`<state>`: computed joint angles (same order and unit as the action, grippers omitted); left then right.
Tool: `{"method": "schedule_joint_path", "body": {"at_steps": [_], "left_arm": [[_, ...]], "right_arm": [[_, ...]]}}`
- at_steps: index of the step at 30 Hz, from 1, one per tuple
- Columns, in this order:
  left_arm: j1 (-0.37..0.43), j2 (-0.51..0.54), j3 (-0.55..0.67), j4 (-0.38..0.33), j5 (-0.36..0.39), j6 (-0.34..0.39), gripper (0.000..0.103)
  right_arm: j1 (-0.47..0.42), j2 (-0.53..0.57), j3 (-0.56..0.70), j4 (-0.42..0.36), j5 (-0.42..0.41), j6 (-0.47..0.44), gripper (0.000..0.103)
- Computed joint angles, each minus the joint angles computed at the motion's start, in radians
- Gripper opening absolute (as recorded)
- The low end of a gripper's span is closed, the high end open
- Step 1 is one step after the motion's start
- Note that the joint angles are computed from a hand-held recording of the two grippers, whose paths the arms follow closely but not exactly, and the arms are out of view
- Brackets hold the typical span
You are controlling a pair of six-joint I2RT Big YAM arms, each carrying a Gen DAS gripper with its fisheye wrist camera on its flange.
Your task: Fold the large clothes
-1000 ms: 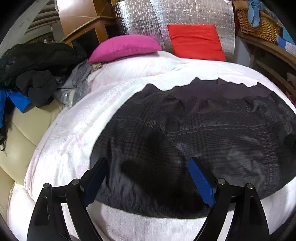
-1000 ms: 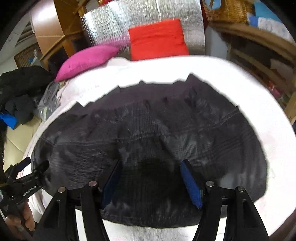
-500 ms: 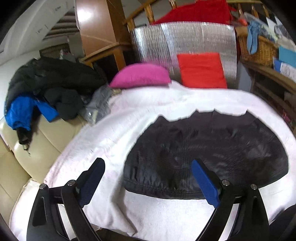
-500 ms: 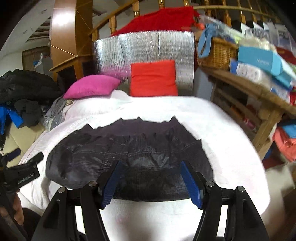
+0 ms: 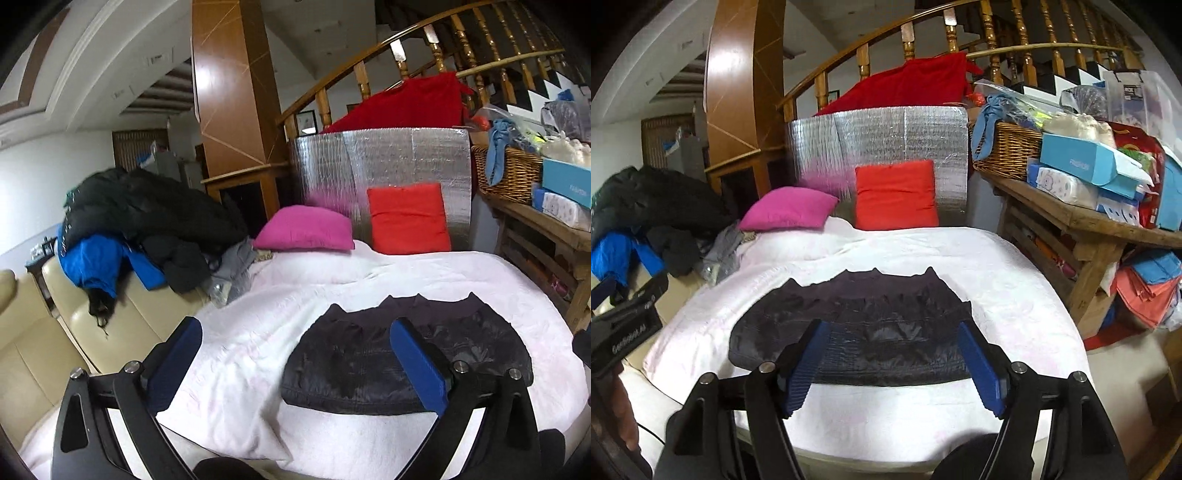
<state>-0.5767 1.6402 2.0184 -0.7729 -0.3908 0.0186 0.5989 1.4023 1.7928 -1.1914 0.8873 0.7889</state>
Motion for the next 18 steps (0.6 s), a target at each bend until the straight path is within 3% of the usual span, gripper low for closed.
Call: {"method": "schedule_joint_path", "body": {"at_steps": [5,18], "left_arm": [[-0.006,-0.035,-0.009,-0.006,-0.019,0.002,0.102],[-0.012,-0.094,-0.034,-0.026,-0.01,-0.029,0.102]], "right_arm": [[0.019,0.001,0.021,-0.055,0.029,0.057,0.077],[0.046,-0.008,0.017,-0.102,0.041,0.113,0.077]]}}
